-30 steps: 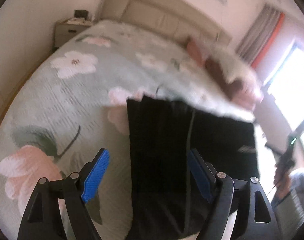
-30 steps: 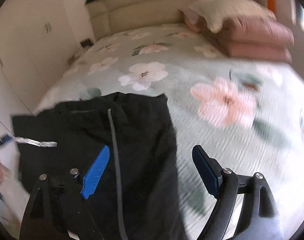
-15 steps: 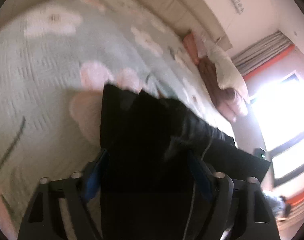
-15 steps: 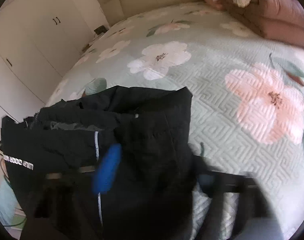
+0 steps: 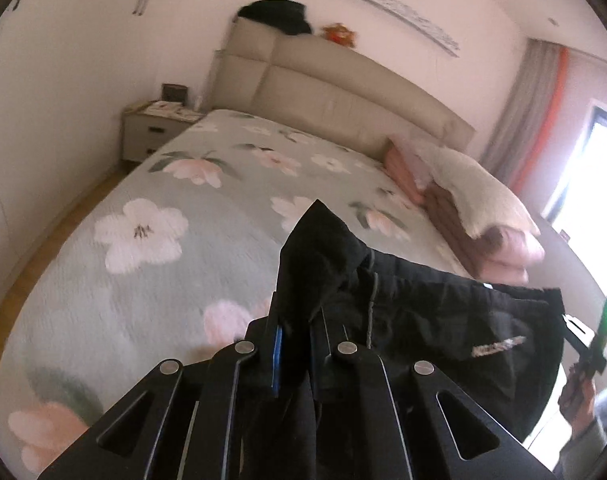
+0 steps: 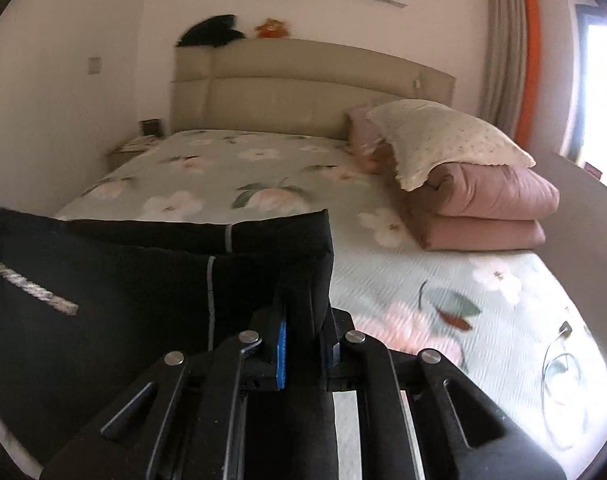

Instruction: Fold large clothes

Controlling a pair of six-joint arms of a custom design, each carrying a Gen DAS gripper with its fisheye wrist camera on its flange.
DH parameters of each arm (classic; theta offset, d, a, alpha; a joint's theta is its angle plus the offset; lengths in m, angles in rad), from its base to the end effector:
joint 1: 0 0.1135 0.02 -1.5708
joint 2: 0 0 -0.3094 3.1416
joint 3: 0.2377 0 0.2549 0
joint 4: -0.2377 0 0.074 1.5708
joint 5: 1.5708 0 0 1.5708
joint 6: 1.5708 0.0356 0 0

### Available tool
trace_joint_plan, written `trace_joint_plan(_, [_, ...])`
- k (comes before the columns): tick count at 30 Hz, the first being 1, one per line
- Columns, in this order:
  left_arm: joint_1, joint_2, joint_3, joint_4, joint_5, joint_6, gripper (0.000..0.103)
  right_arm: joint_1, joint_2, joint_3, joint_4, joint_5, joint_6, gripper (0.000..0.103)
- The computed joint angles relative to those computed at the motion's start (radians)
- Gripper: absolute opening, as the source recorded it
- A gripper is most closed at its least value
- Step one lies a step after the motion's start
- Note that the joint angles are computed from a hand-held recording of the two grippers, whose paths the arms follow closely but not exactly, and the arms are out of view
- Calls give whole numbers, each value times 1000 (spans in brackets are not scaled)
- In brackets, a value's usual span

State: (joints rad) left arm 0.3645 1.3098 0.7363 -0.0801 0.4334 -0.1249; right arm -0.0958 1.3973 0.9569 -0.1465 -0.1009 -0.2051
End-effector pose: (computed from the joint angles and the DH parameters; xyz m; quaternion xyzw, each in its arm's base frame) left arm 0.2531 0.0806 0.2638 -0.1198 0.8727 -0.1397 0.4523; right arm 0.3063 -0.0258 0.3063 -0.0719 0.8777 -0.0268 0.4731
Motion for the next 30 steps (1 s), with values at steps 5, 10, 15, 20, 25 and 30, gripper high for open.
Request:
trace_joint_plan(5, [-94, 331, 102, 116, -152, -49, 11, 104, 377, 198, -8, 180, 85, 13])
trace_joint_plan(10, [-123, 658, 175, 127, -172, -57, 23, 82, 664, 329, -121, 102, 125, 18])
trace_joint_plan(15, [-111, 698, 191, 138, -131, -53, 28, 47, 690, 339, -113, 53, 151, 39])
trace_joint_plan(20, [24, 567, 149, 2, 42, 13, 36, -33, 469, 127, 34, -101, 151, 47])
trace_joint_plan(25, [225, 272, 2, -89, 169, 134, 49, -61, 38, -119, -26, -214, 29, 85])
trace_joint_plan(30, [209, -107, -183, -210, 204, 206, 52, 111, -123, -179, -158, -166, 101, 85])
